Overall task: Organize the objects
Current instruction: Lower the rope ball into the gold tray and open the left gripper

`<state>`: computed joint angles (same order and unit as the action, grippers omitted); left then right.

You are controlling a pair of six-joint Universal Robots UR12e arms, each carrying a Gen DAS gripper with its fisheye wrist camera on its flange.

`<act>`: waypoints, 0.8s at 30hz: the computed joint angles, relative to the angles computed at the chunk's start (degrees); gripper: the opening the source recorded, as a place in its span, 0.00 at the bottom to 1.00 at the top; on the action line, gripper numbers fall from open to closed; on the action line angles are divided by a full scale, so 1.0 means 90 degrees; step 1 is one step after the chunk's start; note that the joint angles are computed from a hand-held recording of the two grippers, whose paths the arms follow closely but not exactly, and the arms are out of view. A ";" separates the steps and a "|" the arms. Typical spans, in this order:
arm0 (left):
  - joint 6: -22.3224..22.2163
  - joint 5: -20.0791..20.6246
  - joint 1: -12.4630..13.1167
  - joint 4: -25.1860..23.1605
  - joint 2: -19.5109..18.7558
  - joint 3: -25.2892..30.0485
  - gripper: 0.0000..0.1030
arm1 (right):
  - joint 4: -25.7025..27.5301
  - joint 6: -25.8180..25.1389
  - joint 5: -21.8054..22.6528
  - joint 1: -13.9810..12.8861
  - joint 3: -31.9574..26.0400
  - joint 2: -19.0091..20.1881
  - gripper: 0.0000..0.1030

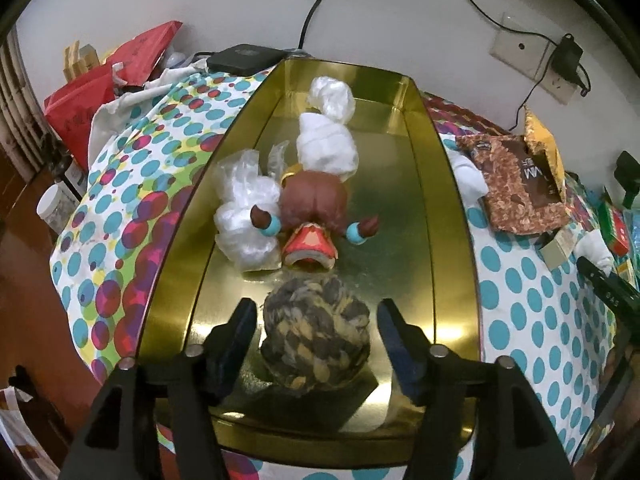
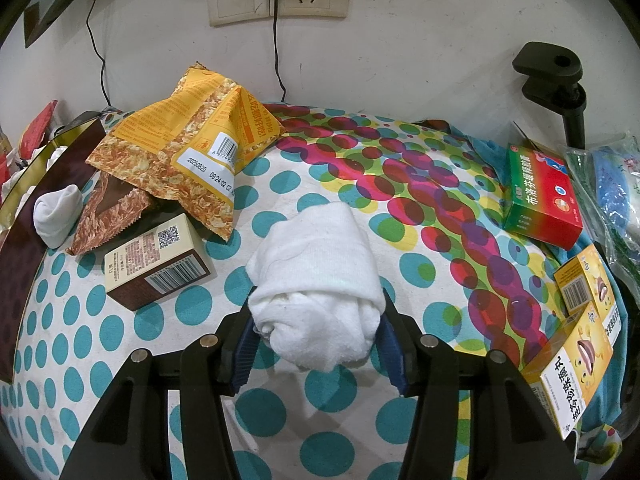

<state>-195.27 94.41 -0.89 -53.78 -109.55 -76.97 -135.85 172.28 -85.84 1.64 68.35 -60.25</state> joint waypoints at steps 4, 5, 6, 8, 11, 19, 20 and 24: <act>-0.0007 -0.0079 0.0005 0.0087 0.0043 -0.0012 0.69 | -0.0001 0.0000 -0.0005 0.0003 0.0000 0.0000 0.48; 0.0009 -0.0057 -0.0002 0.0113 0.0059 -0.0018 0.69 | -0.0004 -0.0015 -0.0009 -0.0007 0.0004 -0.0002 0.48; 0.0026 -0.0023 -0.0009 0.0120 0.0072 -0.0017 0.69 | -0.0001 0.0001 -0.0002 0.0002 0.0001 0.0000 0.48; 0.0074 0.0027 -0.0017 0.0171 0.0102 -0.0028 0.69 | 0.0001 -0.0005 0.0004 -0.0008 0.0004 -0.0003 0.48; 0.0085 0.0073 -0.0021 0.0225 0.0160 -0.0054 0.69 | -0.0001 0.0006 -0.0003 0.0005 0.0001 0.0000 0.49; 0.0092 0.0274 -0.0031 0.0500 0.0339 -0.0182 0.69 | -0.0038 -0.0057 -0.0060 0.0004 0.0008 -0.0001 0.48; 0.0107 0.0323 -0.0034 0.0545 0.0356 -0.0196 0.69 | -0.0047 -0.0080 -0.0075 0.0008 0.0003 0.0005 0.47; 0.0045 0.0300 -0.0003 0.0581 0.0399 -0.0229 0.69 | -0.0126 -0.0245 -0.0151 0.0013 0.0020 0.0006 0.44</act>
